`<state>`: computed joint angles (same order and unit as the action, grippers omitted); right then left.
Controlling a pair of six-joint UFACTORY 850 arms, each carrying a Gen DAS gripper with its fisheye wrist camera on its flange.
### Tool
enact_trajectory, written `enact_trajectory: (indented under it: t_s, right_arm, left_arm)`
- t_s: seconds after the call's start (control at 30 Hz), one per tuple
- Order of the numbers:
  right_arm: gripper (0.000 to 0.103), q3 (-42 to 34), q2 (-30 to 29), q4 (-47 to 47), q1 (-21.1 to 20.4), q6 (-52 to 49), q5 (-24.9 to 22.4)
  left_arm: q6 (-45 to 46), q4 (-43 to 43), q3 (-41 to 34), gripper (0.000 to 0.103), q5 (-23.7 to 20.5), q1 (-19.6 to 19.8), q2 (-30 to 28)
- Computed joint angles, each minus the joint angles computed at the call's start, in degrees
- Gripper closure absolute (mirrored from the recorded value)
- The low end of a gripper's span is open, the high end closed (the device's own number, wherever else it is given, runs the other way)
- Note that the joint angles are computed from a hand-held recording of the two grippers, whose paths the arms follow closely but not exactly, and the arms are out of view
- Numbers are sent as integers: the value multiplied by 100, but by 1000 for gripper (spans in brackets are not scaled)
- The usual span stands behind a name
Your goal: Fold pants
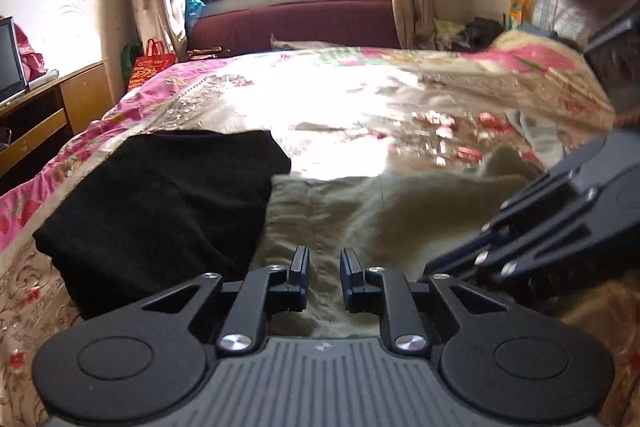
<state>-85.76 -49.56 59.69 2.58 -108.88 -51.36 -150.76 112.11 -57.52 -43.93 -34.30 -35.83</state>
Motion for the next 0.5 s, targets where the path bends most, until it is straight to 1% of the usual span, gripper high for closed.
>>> enact_trajectory:
  t_s: [0.03, 0.1, 0.13, 0.2, 0.23, 0.3, 0.33, 0.37, 0.43, 0.5]
  right_arm:
    - [88, -53, -26, -38, -31, 174, 23]
    - [88, -163, -79, -107, -124, 425, 20]
    - [88, -162, -74, -94, -172, 413, 84]
    - [88, -161, -45, -18, -259, 430, 292]
    - [88, -168, -35, 33, -318, 456, 351]
    - [88, -206, -34, 296, -498, 482, 521]
    - [86, -219, -30, 402, -563, 510, 665]
    - [83, -261, -52, 516, -653, 555, 905]
    - [80, -384, -105, 653, -792, 724, 1295]
    - [80, -647, -232, 696, -952, 1061, 1462]
  left_arm:
    - [357, -293, -135, 70, 186, 26, -113]
    - [764, -629, -290, 70, 446, 126, -289]
    - [1030, -797, -354, 70, 497, 166, -408]
    - [1097, -902, -395, 70, 552, 194, -426]
    - [1205, -1036, -428, 70, 559, 183, -405]
    - [1609, -1353, -524, 70, 392, 74, -401]
    - [1730, -1380, -561, 70, 321, 13, -405]
    - [1801, -1347, -600, 70, 320, -34, -408]
    - [2042, -1379, -755, 69, 446, -85, -453]
    - [2420, -1557, -1005, 69, 374, -173, -587]
